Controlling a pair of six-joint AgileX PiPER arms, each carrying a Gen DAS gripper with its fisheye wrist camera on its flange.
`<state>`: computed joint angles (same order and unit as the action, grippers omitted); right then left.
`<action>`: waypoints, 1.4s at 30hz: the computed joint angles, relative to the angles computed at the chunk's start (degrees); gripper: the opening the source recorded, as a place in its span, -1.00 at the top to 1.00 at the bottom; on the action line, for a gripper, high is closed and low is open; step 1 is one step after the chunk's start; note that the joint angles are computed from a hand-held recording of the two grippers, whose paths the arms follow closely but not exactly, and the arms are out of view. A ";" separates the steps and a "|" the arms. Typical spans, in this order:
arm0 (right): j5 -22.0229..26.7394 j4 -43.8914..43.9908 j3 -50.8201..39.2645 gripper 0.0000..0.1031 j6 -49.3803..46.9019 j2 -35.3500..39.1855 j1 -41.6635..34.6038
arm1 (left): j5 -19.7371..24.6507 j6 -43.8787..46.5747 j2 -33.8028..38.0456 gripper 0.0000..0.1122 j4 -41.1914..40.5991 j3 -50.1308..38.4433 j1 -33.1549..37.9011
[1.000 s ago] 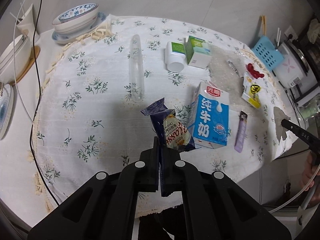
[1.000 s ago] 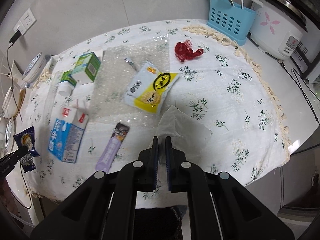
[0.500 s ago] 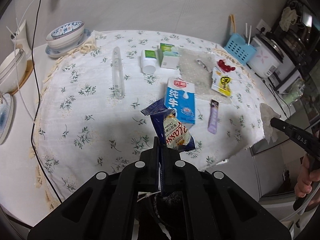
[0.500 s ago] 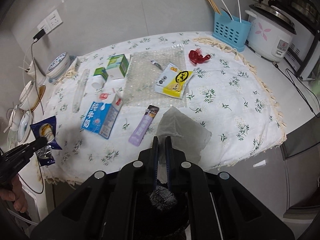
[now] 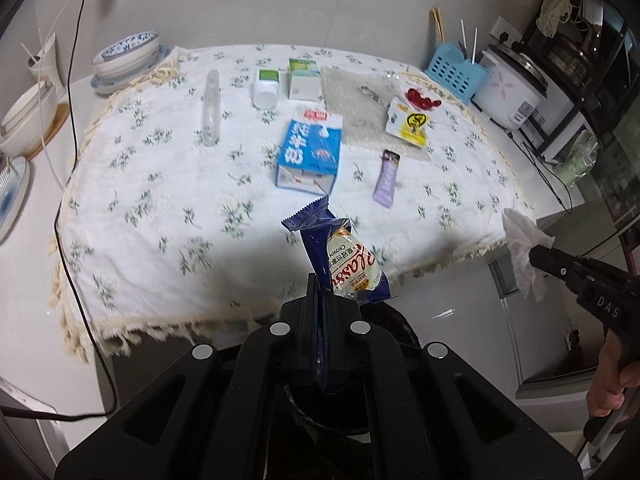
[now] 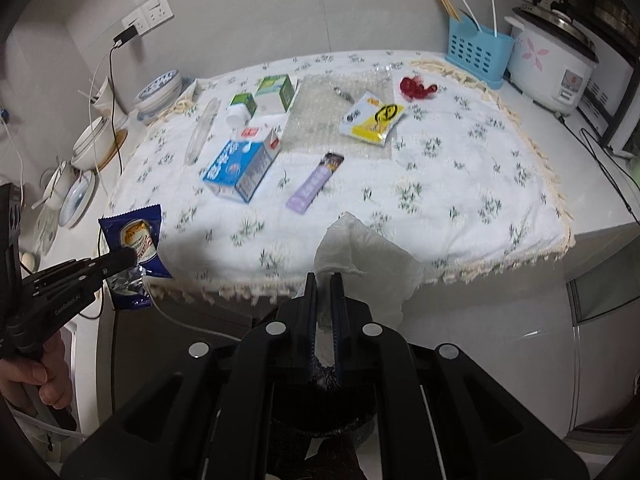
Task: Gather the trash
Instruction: 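Carry wrapper and tissue to the black bin and open both grippers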
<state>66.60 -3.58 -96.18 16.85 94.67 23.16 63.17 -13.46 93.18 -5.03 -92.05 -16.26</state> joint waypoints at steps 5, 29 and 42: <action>-2.57 0.39 8.81 0.88 -0.25 -4.29 0.47 | -2.57 -3.21 -3.01 1.00 1.57 6.50 -4.03; -13.20 1.42 35.55 0.88 1.45 -12.49 2.27 | -14.20 -12.78 0.44 1.00 4.11 21.59 -17.90; -15.48 1.94 39.95 0.89 0.28 -12.77 0.40 | -16.54 -12.47 5.84 0.94 2.59 21.89 -20.94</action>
<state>51.12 -1.64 -56.24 17.13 81.90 23.56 46.63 -25.94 99.02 -2.44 -70.16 -37.20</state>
